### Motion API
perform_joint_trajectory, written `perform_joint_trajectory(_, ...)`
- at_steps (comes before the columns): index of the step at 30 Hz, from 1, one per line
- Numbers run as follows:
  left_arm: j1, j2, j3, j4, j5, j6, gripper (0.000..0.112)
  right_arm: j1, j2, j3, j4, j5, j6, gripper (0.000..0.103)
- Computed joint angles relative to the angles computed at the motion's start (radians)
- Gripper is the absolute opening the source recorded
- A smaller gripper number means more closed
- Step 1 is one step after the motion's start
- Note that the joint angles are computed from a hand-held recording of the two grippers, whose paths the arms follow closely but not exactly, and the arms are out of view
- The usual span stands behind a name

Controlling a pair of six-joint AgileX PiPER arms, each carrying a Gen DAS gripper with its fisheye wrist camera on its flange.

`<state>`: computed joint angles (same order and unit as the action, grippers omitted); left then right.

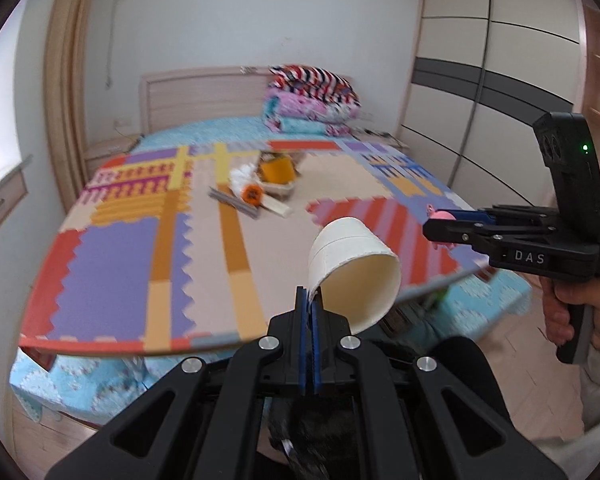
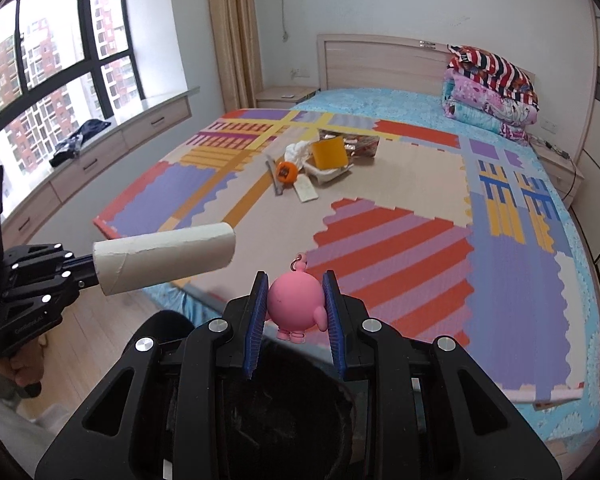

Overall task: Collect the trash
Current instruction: 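Carry both items over the bin and open both tools to drop them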

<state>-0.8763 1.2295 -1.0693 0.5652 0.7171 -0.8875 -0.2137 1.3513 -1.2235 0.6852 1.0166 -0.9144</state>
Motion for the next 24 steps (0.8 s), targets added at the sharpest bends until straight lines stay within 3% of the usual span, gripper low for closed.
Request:
perform_joint_trajectory(11,0.018,0.006,0.095,-0.308,-0.056,0.326,0.002,-0.038,-0.089,0.256,-0.003,0.014,-0.092,0.028)
perform_joint_trajectory(21,0.107,0.196,0.205,-0.632,-0.166,0.599,0.002,0.051,0.01,0.458,-0.15,-0.184,-0.085,0.028)
perform_joint_trajectory(24,0.101,0.262,0.199,-0.621,-0.165,0.606,0.002,0.084,0.064,0.479,-0.2,-0.234,-0.053,0.028)
